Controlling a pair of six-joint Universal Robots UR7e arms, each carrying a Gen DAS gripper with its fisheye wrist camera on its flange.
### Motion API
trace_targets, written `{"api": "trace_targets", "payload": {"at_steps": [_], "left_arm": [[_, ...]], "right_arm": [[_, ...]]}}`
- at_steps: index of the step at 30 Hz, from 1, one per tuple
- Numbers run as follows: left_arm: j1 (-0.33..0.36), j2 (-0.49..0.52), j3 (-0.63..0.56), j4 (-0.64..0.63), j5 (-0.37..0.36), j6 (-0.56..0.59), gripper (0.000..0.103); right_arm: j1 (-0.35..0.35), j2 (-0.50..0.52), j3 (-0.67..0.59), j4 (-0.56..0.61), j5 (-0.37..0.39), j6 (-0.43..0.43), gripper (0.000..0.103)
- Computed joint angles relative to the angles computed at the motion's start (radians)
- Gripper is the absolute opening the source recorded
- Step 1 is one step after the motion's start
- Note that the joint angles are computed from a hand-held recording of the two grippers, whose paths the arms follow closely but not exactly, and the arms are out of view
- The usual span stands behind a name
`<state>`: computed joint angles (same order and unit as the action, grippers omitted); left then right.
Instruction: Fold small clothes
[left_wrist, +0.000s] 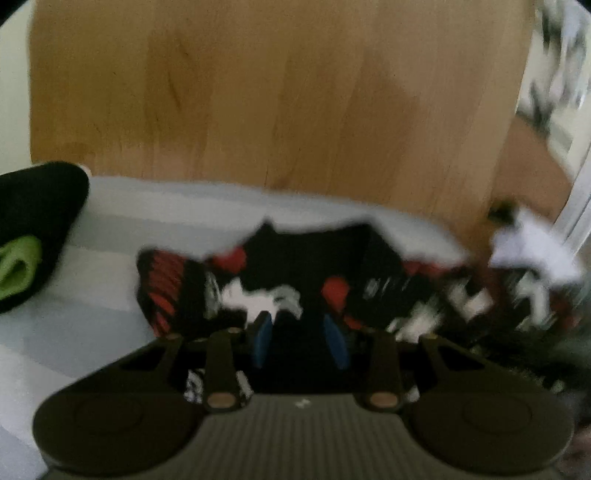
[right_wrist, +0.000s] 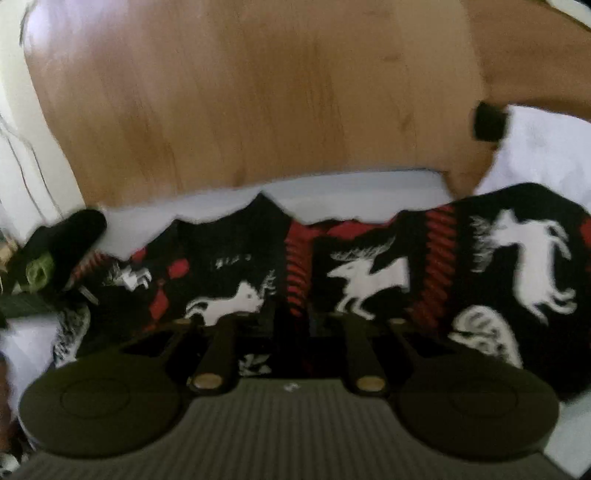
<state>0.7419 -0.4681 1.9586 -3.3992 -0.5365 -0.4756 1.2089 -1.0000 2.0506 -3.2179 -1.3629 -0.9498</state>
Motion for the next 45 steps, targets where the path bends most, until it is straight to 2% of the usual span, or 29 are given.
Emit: {"api": "trace_targets", "payload": {"at_steps": [1, 3, 5, 7, 9, 12, 16, 20, 22, 23, 24, 26, 29, 32, 34, 37, 39, 42, 45], "left_arm": [[-0.009, 0.021, -0.015, 0.016, 0.045, 0.027, 0.033], [-0.022, 0.088, -0.043, -0.079, 0.115, 0.177, 0.035], [-0.028, 0.128, -0.053, -0.184, 0.14, 0.274, 0.036], [-0.03, 0.132, -0.046, -0.221, 0.136, 0.286, 0.036], [-0.025, 0.123, -0.037, -0.24, 0.119, 0.275, 0.036], [-0.024, 0.124, -0.042, -0.238, 0.12, 0.271, 0.037], [-0.027, 0.129, -0.046, -0.235, 0.131, 0.271, 0.039], [-0.022, 0.122, -0.034, -0.261, 0.112, 0.266, 0.039], [-0.022, 0.123, -0.035, -0.257, 0.118, 0.261, 0.041], [-0.023, 0.124, -0.036, -0.253, 0.123, 0.258, 0.042], [-0.023, 0.123, -0.036, -0.24, 0.129, 0.245, 0.047], [-0.016, 0.11, -0.028, -0.229, 0.116, 0.214, 0.049], [-0.013, 0.102, -0.012, -0.264, 0.091, 0.202, 0.047], [-0.012, 0.094, 0.015, -0.355, 0.045, 0.212, 0.047], [-0.009, 0.086, 0.049, -0.477, -0.014, 0.221, 0.047], [0.003, 0.039, 0.113, -0.544, -0.088, 0.125, 0.047], [-0.001, 0.005, 0.165, -0.592, -0.104, 0.064, 0.047], [-0.033, -0.024, 0.241, -0.69, -0.068, 0.039, 0.047], [-0.066, -0.053, 0.318, -0.752, -0.018, -0.008, 0.047]], "right_arm": [[-0.025, -0.038, 0.001, 0.041, 0.057, 0.028, 0.033], [-0.092, -0.113, 0.001, 0.084, 0.181, 0.1, 0.033], [-0.162, -0.17, -0.002, 0.075, 0.269, 0.192, 0.033], [-0.24, -0.209, -0.024, 0.041, 0.318, 0.329, 0.033], [-0.309, -0.227, -0.069, -0.009, 0.312, 0.51, 0.033], [-0.35, -0.215, -0.154, -0.009, 0.226, 0.721, 0.034], [-0.346, -0.163, -0.253, 0.044, 0.168, 0.8, 0.036], [-0.327, -0.098, -0.326, -0.005, 0.162, 0.85, 0.034], [-0.311, -0.074, -0.359, -0.023, 0.124, 0.81, 0.019], [-0.302, -0.06, -0.376, -0.031, 0.095, 0.788, 0.008], [-0.298, -0.053, -0.383, -0.041, 0.094, 0.78, 0.008], [-0.307, -0.082, -0.382, -0.025, 0.101, 0.766, 0.008], [-0.29, -0.147, -0.296, -0.081, 0.208, 0.675, 0.008], [-0.257, -0.225, -0.207, -0.03, 0.328, 0.557, 0.008], [-0.214, -0.262, -0.151, 0.015, 0.378, 0.469, 0.008], [-0.119, -0.282, -0.077, 0.086, 0.381, 0.318, 0.008], [-0.052, -0.268, -0.043, 0.142, 0.367, 0.232, 0.008], [0.05, -0.219, -0.005, 0.223, 0.339, 0.151, 0.008], [0.128, -0.142, 0.021, 0.259, 0.314, 0.128, 0.008]]}}
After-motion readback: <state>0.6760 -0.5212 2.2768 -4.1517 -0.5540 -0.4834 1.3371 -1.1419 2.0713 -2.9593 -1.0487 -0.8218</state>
